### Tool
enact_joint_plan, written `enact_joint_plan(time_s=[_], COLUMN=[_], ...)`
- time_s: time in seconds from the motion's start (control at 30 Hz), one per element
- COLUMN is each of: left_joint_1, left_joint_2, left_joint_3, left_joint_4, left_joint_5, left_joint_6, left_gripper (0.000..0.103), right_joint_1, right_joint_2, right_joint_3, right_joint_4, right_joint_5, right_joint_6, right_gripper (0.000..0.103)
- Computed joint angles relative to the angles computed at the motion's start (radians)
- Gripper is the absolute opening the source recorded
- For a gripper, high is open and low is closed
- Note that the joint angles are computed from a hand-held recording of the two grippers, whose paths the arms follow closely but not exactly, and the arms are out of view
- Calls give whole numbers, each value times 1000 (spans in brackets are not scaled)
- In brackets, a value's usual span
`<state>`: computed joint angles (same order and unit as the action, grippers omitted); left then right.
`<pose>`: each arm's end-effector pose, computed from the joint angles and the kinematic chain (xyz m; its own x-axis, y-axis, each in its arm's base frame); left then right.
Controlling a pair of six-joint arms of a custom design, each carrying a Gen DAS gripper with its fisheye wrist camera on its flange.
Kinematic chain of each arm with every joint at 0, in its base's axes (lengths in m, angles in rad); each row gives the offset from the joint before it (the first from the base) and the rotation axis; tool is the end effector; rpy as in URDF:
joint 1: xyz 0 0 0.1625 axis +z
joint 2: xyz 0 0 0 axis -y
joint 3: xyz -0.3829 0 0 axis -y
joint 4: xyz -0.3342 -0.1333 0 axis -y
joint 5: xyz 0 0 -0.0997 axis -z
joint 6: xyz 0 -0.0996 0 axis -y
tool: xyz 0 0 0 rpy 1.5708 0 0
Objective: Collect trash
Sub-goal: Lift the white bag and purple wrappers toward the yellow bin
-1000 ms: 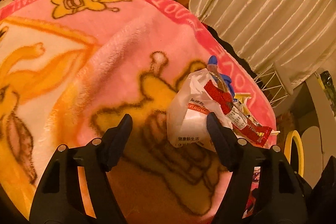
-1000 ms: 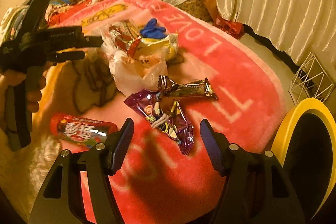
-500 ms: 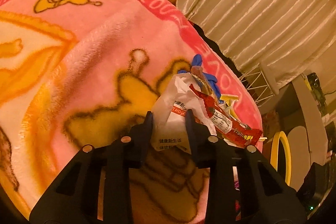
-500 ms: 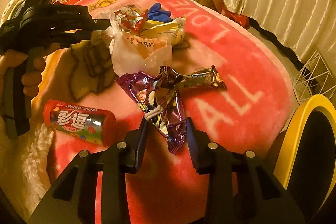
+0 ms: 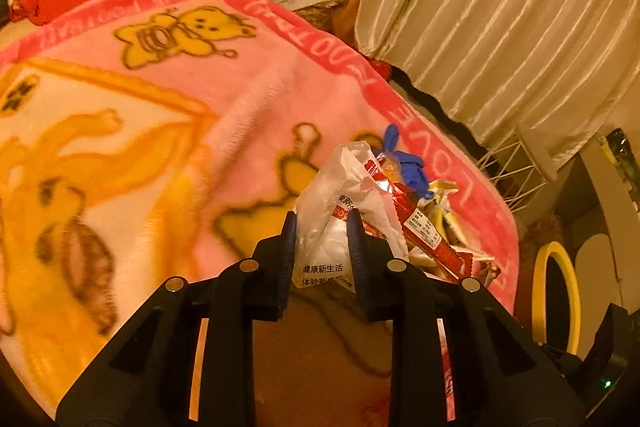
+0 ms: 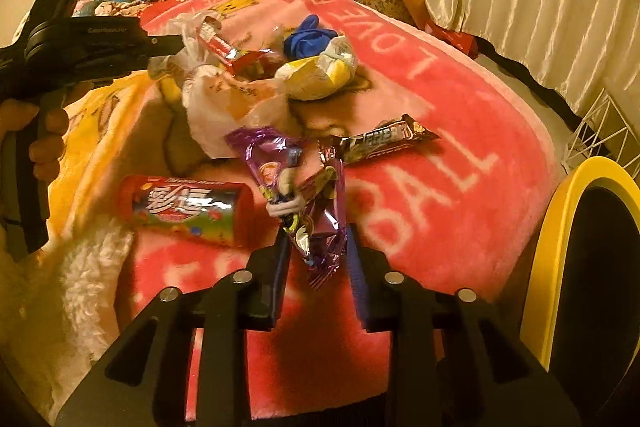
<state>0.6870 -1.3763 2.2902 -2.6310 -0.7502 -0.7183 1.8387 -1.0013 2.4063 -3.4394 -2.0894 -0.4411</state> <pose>-0.1682 -0.4046 0.2209 -0.8910 -0.0670 -0.4490 0.2371 0.7748 -0.5861 0.1840 -0.3534 0.1226 -0.7093 -0.3829 0.5918 -0.5967 0.7731 -0.2151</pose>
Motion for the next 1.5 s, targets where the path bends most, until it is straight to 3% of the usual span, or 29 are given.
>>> enact_joint_plan(time_s=[0.2, 0.3, 0.43, 0.57, 0.73, 1.5], left_joint_1=[-52, -70, -110, -153, -194, -322], left_joint_2=[-56, -77, -73, -47, -27, 113], left_joint_3=[-16, -9, -10, -14, -21, -107], left_joint_4=[225, 241, 260, 244, 212, 30], left_joint_5=[93, 89, 96, 101, 91, 72], left_joint_6=[-60, -60, -49, -24, 4, 125], left_gripper=[18, 18, 17, 17, 16, 14], right_joint_1=[15, 16, 64, 107, 125, -27], right_joint_2=[-7, -41, -58, -62, -46, -379], right_joint_3=[15, 33, 14, -39, -67, 123], right_joint_4=[-38, -64, -69, 4, 22, -156], right_joint_5=[6, 78, 121, 142, 99, 109], right_joint_6=[18, 38, 9, -15, -17, 83], right_gripper=[26, 26, 26, 26, 26, 26])
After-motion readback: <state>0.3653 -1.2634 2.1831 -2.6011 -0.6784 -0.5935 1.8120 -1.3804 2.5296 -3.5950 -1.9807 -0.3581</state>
